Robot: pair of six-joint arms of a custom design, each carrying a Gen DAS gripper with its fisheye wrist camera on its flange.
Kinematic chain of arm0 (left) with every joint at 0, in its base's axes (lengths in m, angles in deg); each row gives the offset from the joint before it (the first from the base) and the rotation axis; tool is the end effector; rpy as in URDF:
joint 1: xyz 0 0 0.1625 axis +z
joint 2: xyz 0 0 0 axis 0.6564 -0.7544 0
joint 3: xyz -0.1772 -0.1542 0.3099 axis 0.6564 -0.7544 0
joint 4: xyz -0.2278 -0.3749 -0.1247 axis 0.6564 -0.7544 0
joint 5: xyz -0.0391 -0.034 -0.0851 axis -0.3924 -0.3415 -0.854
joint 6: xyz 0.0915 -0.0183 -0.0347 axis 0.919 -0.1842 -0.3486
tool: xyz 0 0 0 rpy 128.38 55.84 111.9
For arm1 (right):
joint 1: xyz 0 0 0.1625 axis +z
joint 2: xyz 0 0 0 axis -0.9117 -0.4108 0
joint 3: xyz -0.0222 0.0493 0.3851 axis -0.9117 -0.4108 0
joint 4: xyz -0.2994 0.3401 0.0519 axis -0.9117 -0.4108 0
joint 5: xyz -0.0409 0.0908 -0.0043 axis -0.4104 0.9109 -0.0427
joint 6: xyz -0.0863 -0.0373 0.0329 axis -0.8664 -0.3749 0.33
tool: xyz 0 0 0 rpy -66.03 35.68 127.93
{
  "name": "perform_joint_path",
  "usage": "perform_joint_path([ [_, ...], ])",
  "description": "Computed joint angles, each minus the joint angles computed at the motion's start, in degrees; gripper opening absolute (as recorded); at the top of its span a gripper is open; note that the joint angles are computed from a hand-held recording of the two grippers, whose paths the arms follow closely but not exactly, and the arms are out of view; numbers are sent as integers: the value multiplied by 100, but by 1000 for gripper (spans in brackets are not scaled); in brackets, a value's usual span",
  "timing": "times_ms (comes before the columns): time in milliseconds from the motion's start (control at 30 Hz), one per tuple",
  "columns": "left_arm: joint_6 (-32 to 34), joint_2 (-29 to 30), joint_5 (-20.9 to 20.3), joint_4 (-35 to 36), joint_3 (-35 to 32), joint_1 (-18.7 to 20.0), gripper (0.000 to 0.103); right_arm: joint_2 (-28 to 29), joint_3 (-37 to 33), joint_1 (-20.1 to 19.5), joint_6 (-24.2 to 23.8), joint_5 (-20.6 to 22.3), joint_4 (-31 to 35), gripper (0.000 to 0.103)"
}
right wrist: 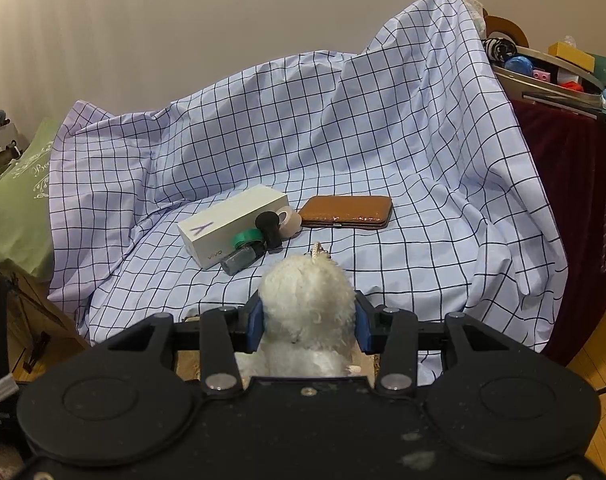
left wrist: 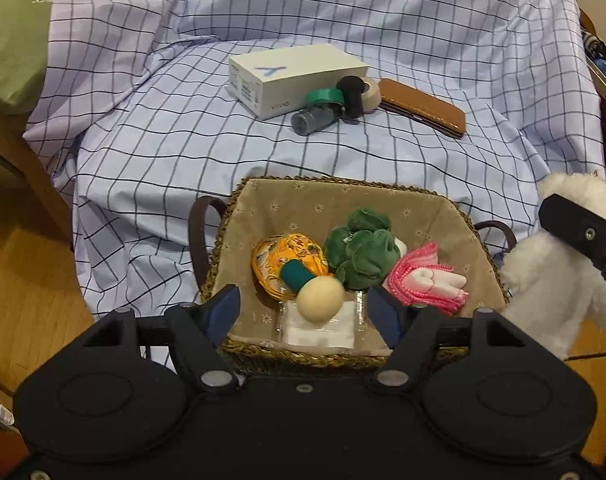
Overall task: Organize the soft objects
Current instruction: 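Open the left tool to drop the sponge stick into the basket, then lower the lamb into the basket and open the right tool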
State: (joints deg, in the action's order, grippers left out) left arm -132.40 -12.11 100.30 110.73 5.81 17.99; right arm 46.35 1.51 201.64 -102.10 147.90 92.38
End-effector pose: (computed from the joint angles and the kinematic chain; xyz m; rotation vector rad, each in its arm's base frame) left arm -0.1100 -0.5441 0.3268 0.8069 2.4773 -0.5161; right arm 0.4409 -0.3771 0.0249 -0.1343 -1.9879 1.4080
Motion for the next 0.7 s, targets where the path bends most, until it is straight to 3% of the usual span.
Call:
perform_joint_path([
  [100, -74, -33, -77, -71, 5, 2, 67, -38, 38, -31, -490, 48, -418, 43],
  [200, -138, -66, -105, -133, -4, 14, 76, -64, 80, -83, -1099, 70, -921, 43],
  [333, -126, -119, -133, -210, 24, 15, 76, -38, 21, -180, -1135, -176, -927, 47],
  [400, -126, -133, -129, -222, 30, 19, 76, -8, -23, -212, -1049, -256, -861, 57],
  [567, -147, -119, -115, -194, 14, 24, 76, -51, 53, -181, -1120, -202, -1005, 58],
  [700, -142, -102, -105, -168, 9, 20, 76, -25, 24, -176, -672, -132, -685, 58],
])
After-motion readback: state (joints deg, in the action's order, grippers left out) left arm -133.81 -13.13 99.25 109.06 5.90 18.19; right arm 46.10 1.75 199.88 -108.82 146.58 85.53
